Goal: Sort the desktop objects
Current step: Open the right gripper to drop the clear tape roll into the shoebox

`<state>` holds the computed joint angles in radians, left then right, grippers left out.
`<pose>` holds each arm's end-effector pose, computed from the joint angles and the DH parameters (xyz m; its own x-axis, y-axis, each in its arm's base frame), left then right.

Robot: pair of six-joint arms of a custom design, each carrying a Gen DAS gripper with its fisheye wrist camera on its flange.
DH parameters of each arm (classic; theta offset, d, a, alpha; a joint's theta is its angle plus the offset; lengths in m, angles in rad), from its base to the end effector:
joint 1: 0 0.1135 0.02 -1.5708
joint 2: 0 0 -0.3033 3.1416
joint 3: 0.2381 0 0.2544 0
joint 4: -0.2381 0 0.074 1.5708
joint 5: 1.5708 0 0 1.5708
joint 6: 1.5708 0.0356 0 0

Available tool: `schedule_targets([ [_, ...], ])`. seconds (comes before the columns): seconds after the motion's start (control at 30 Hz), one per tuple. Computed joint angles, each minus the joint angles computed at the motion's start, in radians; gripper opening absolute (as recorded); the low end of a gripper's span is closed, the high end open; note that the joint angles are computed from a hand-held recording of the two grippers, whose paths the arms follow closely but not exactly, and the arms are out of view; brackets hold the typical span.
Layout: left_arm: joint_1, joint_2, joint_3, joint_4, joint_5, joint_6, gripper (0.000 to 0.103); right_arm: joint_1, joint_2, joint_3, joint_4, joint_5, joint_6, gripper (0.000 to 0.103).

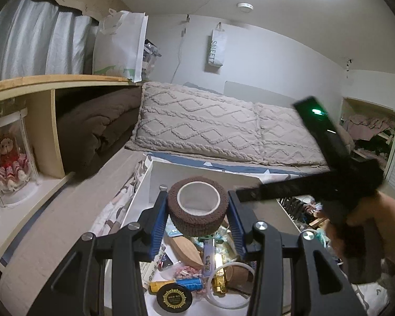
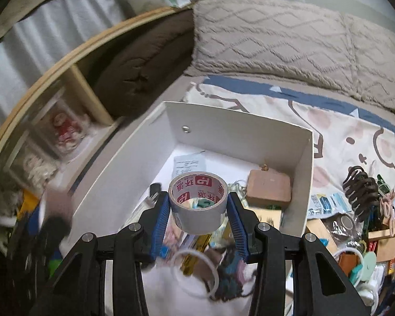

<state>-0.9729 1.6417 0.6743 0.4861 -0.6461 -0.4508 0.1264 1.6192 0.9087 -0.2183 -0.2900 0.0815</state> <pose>0.1990 -0.2540 0.1991 -0.3912 -0.0436 -0.9193 0.2101 0.9683 -0.1353 0.3221 0.0512 0.2141 -0.8155 -0.0250 -0.5782 -0.2250 0.9342 0.2770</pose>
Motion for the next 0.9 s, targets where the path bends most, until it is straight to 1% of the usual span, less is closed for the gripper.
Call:
schedule_targets([
  [0.1,0.006,-0.004,-0.013,0.015,0.011,0.003,0.043,0.008,0.094,0.079,-0.007,0.032,0.045,0.045],
  [0.23,0.024,-0.011,-0.032,0.039,0.032,0.002,0.043,0.023,0.209,0.182,-0.046,0.071,0.091,0.045],
  [0.5,0.06,-0.022,-0.067,0.078,0.078,-0.019,0.043,0.043,0.329,0.296,-0.078,0.137,0.148,0.045],
  [0.57,0.062,-0.019,-0.069,0.08,0.079,-0.022,0.043,0.049,0.341,0.309,-0.089,0.186,0.165,0.045],
  [0.63,0.058,-0.015,-0.068,0.076,0.073,-0.026,0.043,0.061,0.332,0.296,-0.067,0.259,0.177,0.045],
  [0.67,0.056,-0.014,-0.068,0.074,0.069,-0.027,0.043,0.058,0.331,0.293,-0.064,0.259,0.179,0.05],
  [0.7,0.055,-0.012,-0.068,0.072,0.067,-0.028,0.043,0.051,0.334,0.295,-0.07,0.244,0.188,0.067],
  [0.73,0.055,-0.012,-0.067,0.069,0.066,-0.028,0.043,0.042,0.336,0.294,-0.073,0.224,0.196,0.076],
  [0.77,0.054,-0.012,-0.066,0.066,0.065,-0.027,0.043,0.036,0.331,0.284,-0.066,0.208,0.2,0.081],
  [0.9,0.057,-0.011,-0.065,0.068,0.064,-0.025,0.043,0.026,0.306,0.261,-0.074,0.192,0.165,0.081],
])
